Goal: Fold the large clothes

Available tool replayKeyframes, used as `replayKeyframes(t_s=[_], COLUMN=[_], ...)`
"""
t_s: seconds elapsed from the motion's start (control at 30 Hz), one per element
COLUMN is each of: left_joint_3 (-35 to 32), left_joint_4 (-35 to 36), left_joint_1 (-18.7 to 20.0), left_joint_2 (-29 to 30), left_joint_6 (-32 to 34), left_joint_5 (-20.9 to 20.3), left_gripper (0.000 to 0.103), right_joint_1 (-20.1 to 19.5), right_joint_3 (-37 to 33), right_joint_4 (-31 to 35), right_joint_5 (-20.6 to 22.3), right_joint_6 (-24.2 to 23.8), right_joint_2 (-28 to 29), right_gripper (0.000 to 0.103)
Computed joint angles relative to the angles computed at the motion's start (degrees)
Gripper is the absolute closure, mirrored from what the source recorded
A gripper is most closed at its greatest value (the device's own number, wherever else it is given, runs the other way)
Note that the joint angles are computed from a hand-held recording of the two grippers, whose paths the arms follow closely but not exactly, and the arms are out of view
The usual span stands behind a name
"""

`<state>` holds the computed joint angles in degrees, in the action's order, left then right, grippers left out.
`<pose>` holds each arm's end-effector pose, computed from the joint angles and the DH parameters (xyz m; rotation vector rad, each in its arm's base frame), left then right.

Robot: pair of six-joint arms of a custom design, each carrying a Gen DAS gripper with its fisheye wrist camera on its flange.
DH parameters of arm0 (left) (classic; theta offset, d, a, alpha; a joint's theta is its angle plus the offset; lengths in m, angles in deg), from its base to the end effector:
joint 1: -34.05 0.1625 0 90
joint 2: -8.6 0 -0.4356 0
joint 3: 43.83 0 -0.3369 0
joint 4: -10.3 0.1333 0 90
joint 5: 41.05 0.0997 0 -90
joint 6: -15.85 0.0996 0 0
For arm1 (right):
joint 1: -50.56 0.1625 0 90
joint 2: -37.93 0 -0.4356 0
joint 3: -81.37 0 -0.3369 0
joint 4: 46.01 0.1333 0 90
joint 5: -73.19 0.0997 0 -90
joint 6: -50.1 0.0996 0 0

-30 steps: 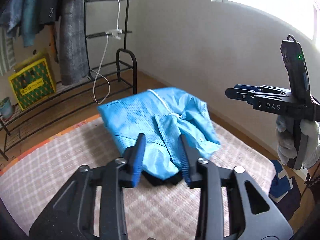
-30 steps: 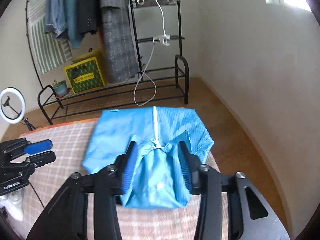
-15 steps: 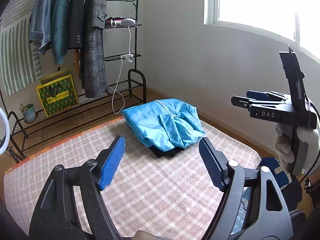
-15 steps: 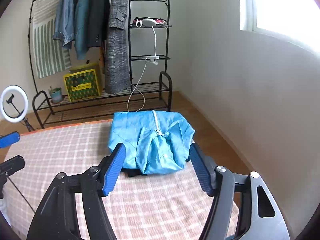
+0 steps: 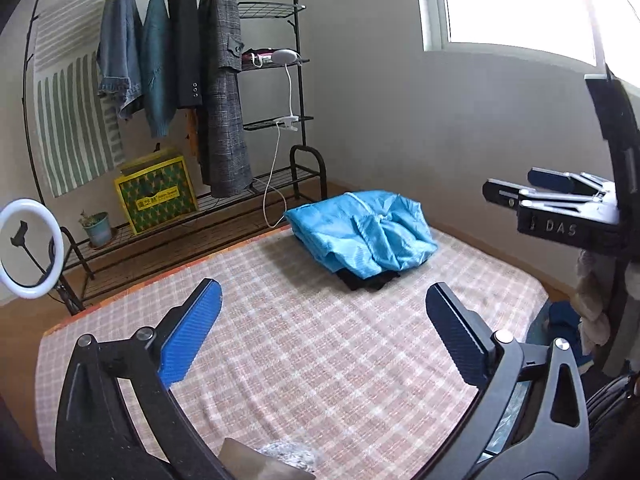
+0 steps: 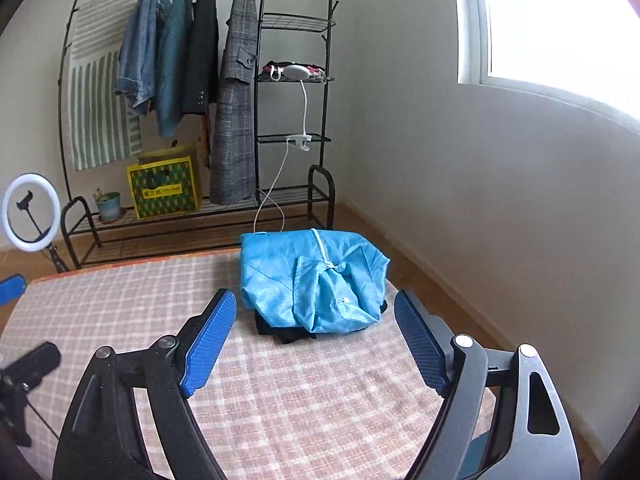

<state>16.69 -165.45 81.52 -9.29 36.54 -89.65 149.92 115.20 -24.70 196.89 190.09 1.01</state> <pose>-0.3847 -0.7140 0.0818 0.9366 2.1940 -1.0842 0.1961 -0.7098 0.3217 0.4337 -1.9851 1.2263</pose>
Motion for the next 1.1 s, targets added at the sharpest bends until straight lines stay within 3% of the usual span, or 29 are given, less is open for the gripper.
replayKeyframes(t_s=[0.17,0.73,1.1], left_joint_3=[3.10,5.59,5.63], left_joint_4=[-0.37,-2.59,-2.41], left_joint_1=[0.33,0.70,0.78], left_joint_2=[-1.19,-2.78,-2.93], left_joint_6=[-1.26,-2.13,-2.31], left_joint_5=[0.11,1.33,0.92], left_gripper=[0.000,0.000,0.000], right_joint_1=[0.00,-0.28,-0.33], right_joint_3=[6.81,4.69,3.42], right_joint_4=[-6.86,-4.20,-3.89], right_joint_5=[-0.61,-0.93,-0.52], right_joint_6=[0.51,3.87,3.22], right_joint_2=[-2.07,-0.53,0.22], right_gripper=[0.020,0.020,0.020])
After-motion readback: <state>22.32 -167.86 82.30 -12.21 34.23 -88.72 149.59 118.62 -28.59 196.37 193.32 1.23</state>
